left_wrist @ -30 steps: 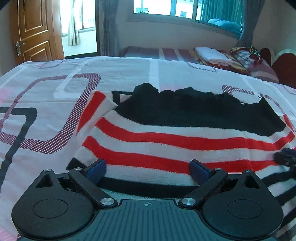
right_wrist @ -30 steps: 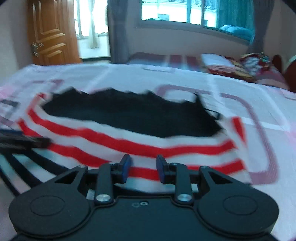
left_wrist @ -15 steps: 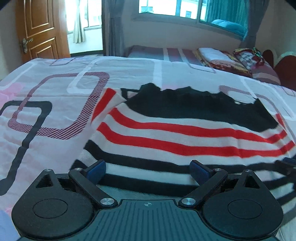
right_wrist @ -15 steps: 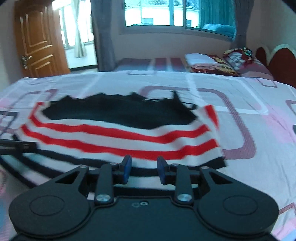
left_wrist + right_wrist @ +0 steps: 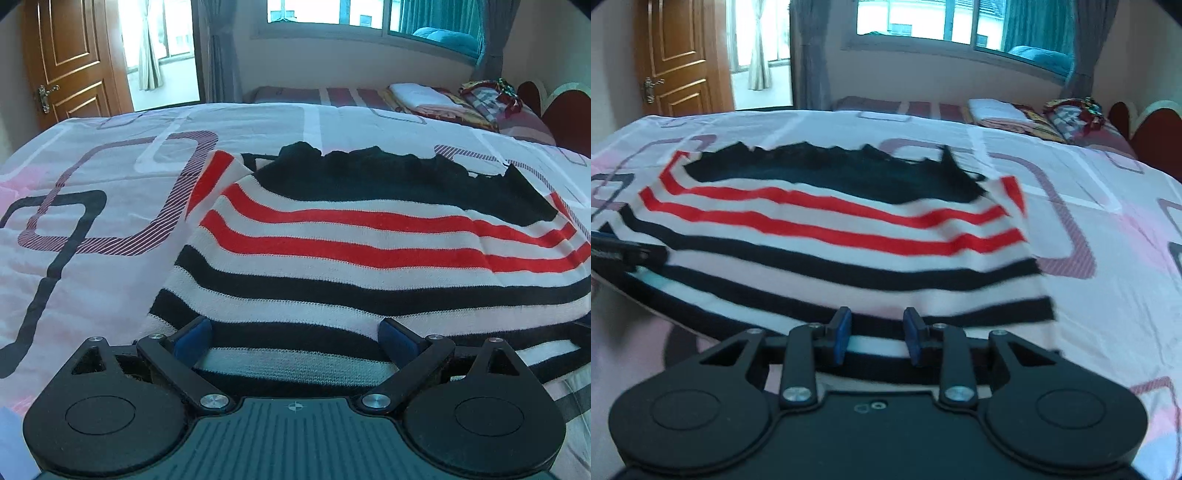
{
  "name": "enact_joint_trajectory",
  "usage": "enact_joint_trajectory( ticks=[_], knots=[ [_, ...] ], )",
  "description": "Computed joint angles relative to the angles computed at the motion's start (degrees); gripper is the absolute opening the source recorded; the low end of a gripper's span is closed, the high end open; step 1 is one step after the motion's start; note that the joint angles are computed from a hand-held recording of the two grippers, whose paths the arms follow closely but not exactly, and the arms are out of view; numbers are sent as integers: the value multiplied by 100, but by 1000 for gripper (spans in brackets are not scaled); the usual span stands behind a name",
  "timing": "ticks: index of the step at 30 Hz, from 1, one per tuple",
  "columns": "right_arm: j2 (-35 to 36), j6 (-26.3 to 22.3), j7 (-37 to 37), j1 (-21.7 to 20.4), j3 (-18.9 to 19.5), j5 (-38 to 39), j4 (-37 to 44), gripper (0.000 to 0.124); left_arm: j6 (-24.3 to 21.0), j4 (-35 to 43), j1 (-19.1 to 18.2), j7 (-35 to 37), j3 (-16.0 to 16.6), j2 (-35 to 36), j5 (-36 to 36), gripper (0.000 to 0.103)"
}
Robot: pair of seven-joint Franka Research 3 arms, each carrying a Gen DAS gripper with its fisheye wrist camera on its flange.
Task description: Fold small clothes
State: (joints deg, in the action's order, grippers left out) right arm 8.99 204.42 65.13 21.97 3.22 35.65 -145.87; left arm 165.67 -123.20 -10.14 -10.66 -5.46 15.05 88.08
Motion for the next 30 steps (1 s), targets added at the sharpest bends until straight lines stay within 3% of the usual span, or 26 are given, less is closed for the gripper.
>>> enact_joint_trajectory(
  ticks=[2, 9, 14, 23, 26, 28, 30],
  knots=[
    [-35, 15, -131, 59, -76, 266, -46, 30, -36, -7, -17, -43, -1, -5, 42, 96],
    [-37, 20, 125, -121, -12, -3, -146, 30, -47, -8, -7, -286, -20, 12, 370, 97],
    [-7, 129, 656, -350, 74, -546, -243, 31, -112, 4, 16, -573, -62, 48, 653, 102],
    [50, 477, 1504, -673, 140, -1516, -452, 31, -142, 1, 60, -613, -121, 52, 719, 103],
    [57, 522, 1484, -634, 104, -1554, -473, 32, -81, 0, 104, -87, -132, 51, 213, 103],
    [-30, 291, 1405, -604, 71, -1496, -439, 32, -68, -19, 114, 557, -134, 9, -444, 103],
    [-150, -113, 1128, -523, -3, -1329, -336, 32, 7, -18, 53, 607, -55, -72, -477, 103]
  ],
)
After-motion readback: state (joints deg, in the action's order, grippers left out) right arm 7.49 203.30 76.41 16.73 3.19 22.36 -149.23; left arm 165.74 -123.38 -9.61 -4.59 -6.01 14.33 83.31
